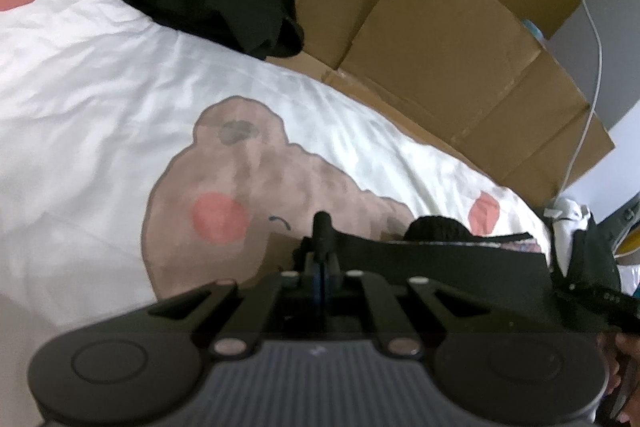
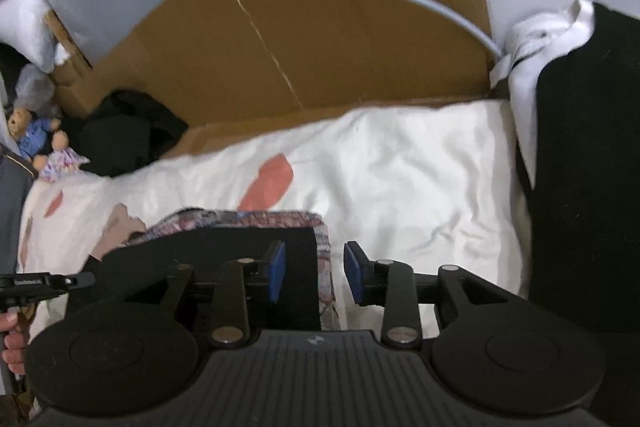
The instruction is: Fold clothes
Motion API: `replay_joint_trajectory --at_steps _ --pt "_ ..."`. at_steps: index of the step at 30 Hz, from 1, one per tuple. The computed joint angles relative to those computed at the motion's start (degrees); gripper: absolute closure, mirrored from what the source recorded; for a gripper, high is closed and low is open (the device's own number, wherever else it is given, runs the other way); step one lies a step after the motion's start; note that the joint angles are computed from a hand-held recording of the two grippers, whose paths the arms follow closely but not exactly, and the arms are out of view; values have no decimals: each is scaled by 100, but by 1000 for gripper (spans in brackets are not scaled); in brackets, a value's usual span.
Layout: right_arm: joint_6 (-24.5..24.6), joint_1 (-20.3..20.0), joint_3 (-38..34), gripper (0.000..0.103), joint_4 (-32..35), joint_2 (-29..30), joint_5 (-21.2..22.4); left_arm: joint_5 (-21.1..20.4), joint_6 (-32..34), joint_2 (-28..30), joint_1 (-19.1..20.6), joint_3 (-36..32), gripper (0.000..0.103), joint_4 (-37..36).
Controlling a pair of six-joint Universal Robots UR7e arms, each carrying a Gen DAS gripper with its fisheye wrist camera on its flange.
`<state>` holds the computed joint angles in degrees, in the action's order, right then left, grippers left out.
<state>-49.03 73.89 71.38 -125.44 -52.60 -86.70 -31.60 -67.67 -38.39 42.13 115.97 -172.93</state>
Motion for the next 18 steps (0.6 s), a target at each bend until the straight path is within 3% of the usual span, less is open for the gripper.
replay_joint_trajectory --at_steps 1,3,12,18 --pt "3 7 -42 68 100 29 -29 0 15 -6 -2 1 101 -9" --pt "-44 30 -74 99 199 60 -105 17 95 -11 -11 -6 101 -73" --pt "-436 129 184 100 -673 -110 164 117 288 20 -13 27 101 -546" --pt "-439 205 85 100 -922 125 -161 47 128 14 114 -101 101 -106"
